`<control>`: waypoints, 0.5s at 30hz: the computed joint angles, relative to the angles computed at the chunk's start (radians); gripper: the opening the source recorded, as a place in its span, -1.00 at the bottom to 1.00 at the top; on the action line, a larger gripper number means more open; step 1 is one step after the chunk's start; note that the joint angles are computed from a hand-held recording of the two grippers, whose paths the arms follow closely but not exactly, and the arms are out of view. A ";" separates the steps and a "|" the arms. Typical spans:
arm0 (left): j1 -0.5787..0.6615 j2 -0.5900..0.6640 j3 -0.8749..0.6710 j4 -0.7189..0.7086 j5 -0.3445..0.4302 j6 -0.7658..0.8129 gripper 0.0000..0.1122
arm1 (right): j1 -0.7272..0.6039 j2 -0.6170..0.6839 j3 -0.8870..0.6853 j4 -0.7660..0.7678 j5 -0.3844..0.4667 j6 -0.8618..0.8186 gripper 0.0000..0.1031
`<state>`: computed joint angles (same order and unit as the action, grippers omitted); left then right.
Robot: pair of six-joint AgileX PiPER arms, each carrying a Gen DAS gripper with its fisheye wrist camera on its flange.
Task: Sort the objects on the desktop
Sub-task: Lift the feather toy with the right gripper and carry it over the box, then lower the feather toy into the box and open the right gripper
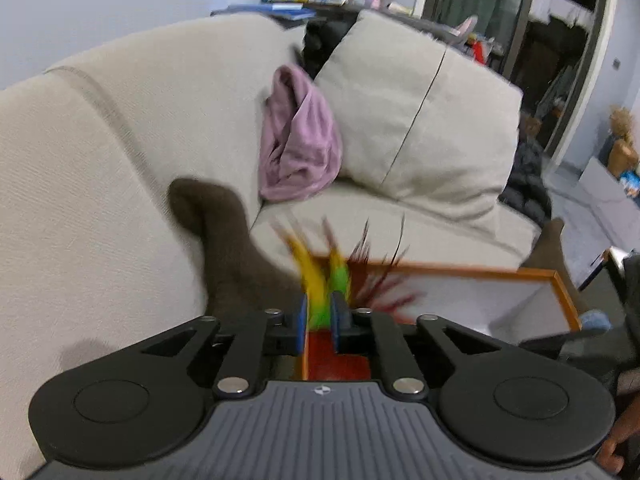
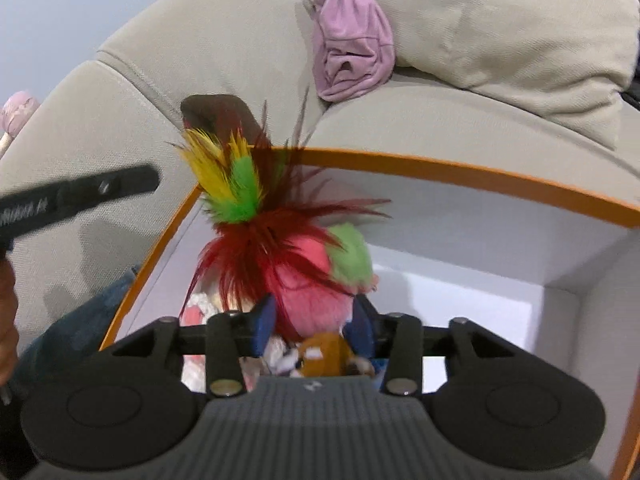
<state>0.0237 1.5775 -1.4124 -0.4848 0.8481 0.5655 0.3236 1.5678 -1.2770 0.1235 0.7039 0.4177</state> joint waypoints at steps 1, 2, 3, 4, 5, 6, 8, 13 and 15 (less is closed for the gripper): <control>0.001 -0.013 0.014 0.023 0.004 -0.016 -0.66 | 0.009 -0.006 0.001 -0.030 0.019 0.036 -0.10; 0.003 -0.025 0.031 0.045 0.007 -0.027 -0.62 | 0.023 -0.005 -0.006 -0.065 0.040 0.075 -0.09; 0.004 -0.037 0.048 0.066 0.012 -0.038 -0.61 | 0.039 -0.006 -0.010 -0.104 0.063 0.116 -0.09; 0.007 -0.043 0.061 0.081 0.019 -0.048 -0.61 | 0.053 -0.013 -0.006 -0.131 0.079 0.144 -0.09; 0.012 -0.049 0.075 0.089 0.029 -0.056 -0.61 | 0.064 -0.016 -0.003 -0.146 0.093 0.162 -0.09; 0.022 -0.054 0.090 0.083 0.040 -0.053 -0.61 | 0.069 -0.019 0.002 -0.146 0.103 0.170 -0.09; 0.040 -0.063 0.120 0.067 0.053 -0.044 -0.61 | 0.065 -0.027 0.028 -0.111 0.093 0.164 -0.10; 0.069 -0.091 0.161 0.043 0.070 -0.039 -0.61 | 0.020 -0.009 0.042 0.037 0.051 0.093 -0.29; 0.079 -0.111 0.175 0.030 0.075 -0.027 -0.61 | 0.025 -0.009 0.047 0.030 0.042 0.102 -0.29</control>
